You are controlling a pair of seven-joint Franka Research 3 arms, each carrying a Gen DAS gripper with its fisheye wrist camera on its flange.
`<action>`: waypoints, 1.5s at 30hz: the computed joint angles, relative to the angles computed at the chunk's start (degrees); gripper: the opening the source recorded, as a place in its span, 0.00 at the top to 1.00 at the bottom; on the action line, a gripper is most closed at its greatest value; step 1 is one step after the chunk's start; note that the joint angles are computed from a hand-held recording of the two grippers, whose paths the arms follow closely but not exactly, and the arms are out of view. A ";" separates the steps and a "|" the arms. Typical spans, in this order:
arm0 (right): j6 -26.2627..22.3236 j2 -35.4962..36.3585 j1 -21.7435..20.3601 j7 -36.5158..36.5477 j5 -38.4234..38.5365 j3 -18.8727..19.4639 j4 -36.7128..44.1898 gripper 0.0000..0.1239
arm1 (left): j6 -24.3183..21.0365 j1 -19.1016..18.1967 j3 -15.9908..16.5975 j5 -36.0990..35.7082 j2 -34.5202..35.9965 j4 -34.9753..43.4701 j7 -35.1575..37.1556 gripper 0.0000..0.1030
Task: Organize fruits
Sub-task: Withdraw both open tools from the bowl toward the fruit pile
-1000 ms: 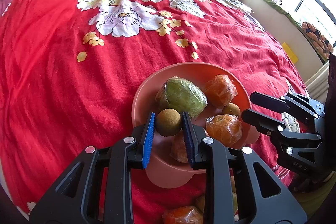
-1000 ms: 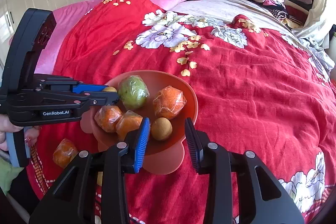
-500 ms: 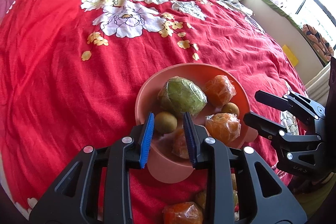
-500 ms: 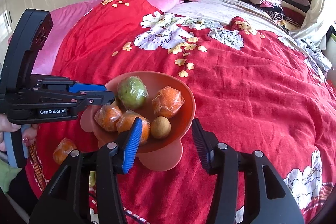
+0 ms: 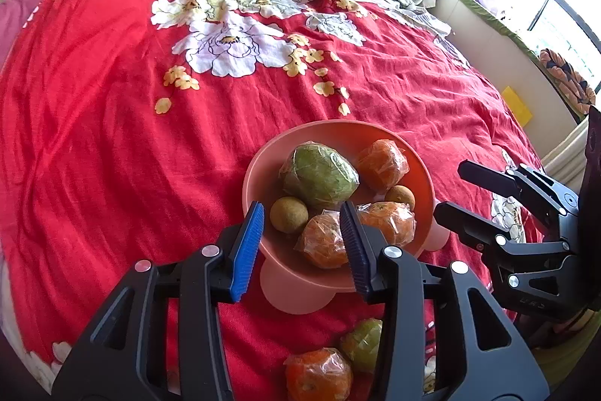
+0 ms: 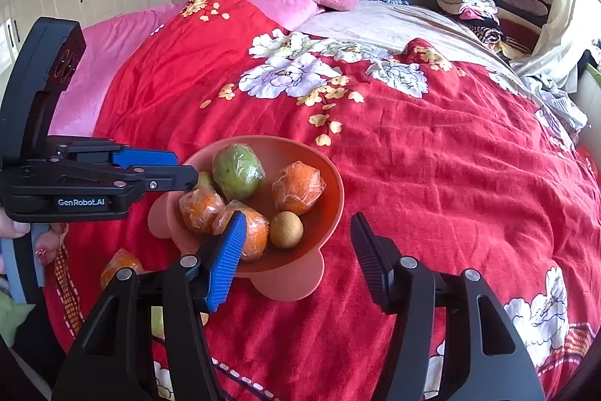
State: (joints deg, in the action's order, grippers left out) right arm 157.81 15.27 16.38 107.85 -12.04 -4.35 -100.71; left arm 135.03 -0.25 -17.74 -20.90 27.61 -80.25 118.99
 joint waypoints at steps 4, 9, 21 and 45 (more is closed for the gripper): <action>0.28 -0.54 0.52 1.35 -1.49 -0.58 -0.46 0.53 | 0.54 0.16 -0.02 -0.26 -0.83 -0.90 0.06 0.62; 0.73 -1.38 0.73 3.01 -3.31 -0.86 -1.26 0.52 | 1.25 0.40 0.00 -0.89 -2.16 -2.36 0.37 0.58; 1.43 -3.67 0.84 7.52 -8.70 -0.72 -3.12 0.45 | 3.28 0.63 0.49 -2.97 -6.18 -6.81 1.62 0.45; 2.40 -9.01 -0.48 14.58 -16.89 2.00 -7.37 0.32 | 10.54 0.17 3.17 -9.65 -16.75 -18.25 6.04 0.20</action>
State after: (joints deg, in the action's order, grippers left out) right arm 160.21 6.26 15.90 122.43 -28.93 -2.35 -108.09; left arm 145.58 -0.08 -14.56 -30.54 10.87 -98.50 125.03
